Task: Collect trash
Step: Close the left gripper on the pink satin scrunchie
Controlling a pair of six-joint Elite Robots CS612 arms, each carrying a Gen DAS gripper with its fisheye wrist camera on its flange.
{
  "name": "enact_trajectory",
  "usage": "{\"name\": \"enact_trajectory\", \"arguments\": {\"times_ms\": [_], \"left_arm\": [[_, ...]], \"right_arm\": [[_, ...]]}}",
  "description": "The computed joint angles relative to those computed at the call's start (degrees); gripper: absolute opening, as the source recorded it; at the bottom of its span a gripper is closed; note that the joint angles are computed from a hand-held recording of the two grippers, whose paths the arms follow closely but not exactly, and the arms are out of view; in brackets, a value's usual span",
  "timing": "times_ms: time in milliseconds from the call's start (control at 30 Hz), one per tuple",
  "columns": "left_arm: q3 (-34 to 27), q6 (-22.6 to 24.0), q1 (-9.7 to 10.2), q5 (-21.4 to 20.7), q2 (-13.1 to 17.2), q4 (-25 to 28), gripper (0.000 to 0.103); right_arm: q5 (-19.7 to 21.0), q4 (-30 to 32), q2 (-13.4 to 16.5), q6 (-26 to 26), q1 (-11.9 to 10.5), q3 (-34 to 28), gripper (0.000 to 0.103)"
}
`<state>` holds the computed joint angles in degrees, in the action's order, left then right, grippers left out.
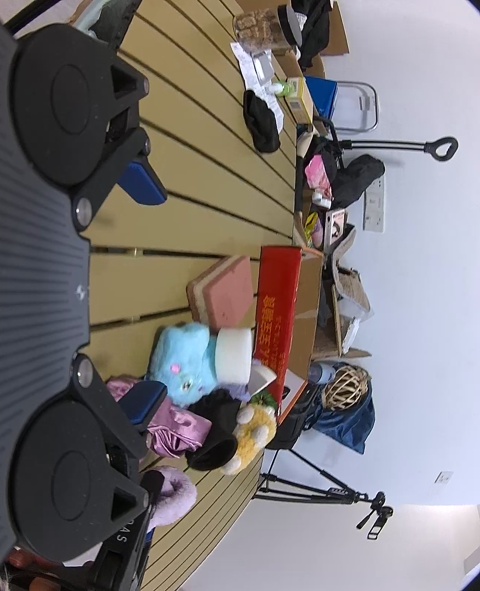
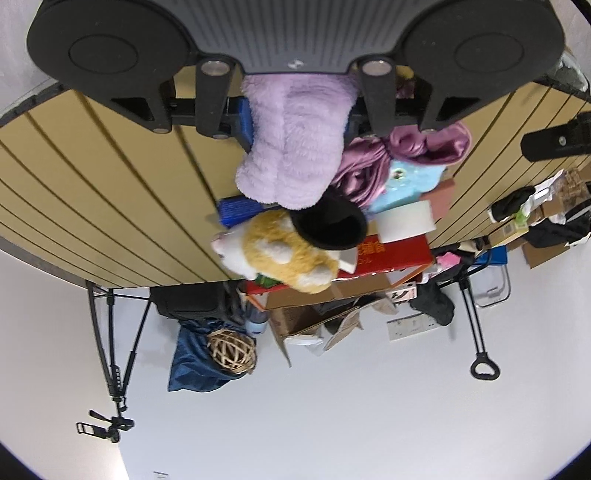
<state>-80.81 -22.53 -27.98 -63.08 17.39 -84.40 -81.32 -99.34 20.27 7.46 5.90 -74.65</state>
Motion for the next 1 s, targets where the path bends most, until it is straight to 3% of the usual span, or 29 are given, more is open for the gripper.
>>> {"name": "enact_trajectory", "arguments": {"times_ms": [533, 833, 1000], "left_arm": [[7.07, 1.33, -0.25, -6.81, -2.17, -4.79, 0.103], [11.30, 3.06, -0.94, -5.66, -3.07, -5.16, 0.103], [12.45, 3.39, -1.09, -6.08, -3.09, -5.16, 0.091]], "right_arm": [[-3.26, 0.40, 1.41, 0.83, -1.52, -2.94, 0.041], [-4.92, 0.98, 2.32, -0.17, -2.24, -4.70, 0.041], [-5.16, 1.81, 2.70, -1.02, -2.55, -5.40, 0.041]]}}
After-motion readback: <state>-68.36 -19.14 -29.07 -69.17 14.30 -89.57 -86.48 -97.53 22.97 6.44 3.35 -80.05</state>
